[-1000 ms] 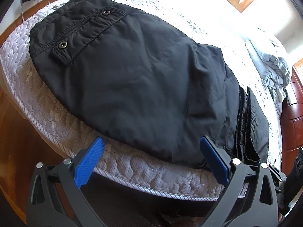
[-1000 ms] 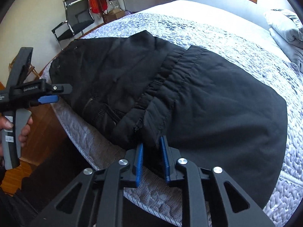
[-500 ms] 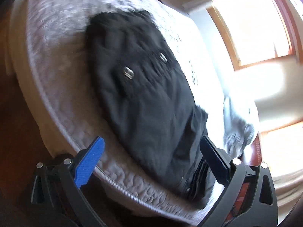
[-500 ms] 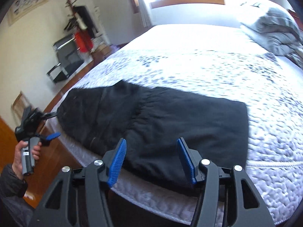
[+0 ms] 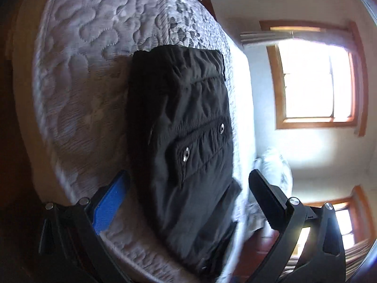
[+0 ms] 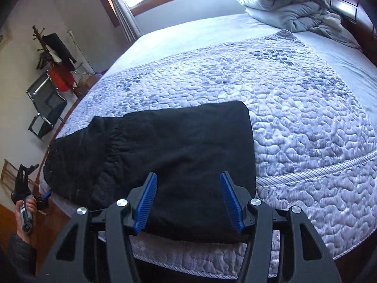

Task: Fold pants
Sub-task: 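Open the right tool and withdraw both tools from the folded pants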

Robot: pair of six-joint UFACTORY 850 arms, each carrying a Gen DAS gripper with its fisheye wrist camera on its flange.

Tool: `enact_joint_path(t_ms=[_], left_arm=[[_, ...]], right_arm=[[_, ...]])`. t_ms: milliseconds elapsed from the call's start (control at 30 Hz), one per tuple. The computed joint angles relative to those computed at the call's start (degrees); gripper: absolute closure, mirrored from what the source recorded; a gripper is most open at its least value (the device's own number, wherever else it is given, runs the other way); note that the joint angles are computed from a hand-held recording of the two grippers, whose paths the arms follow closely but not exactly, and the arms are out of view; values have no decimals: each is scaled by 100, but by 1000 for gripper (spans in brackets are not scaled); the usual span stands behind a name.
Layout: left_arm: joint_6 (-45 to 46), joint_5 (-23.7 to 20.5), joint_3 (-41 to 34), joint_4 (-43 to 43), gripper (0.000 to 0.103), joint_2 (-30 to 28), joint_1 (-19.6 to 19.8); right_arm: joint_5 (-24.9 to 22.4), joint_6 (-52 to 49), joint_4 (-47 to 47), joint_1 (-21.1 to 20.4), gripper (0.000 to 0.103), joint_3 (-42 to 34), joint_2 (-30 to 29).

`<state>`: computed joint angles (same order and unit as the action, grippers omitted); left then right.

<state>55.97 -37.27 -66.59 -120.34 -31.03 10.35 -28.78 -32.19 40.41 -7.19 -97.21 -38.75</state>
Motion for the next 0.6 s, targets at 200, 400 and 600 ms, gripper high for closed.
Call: enact_joint_path(t_ms=[200,400,600], left_arm=[[-203,-780,-192,-470,3,-476,109],[-59,-951,-363,-466,3,-514,62],[-521,-393,-900,213,3,-752,0]], right_arm=[[-6,262,-333,90,45,-113,-58],[-38,544,-805,186,45,-223,-113],[-147,765,-1012,227,44,-383,-227]])
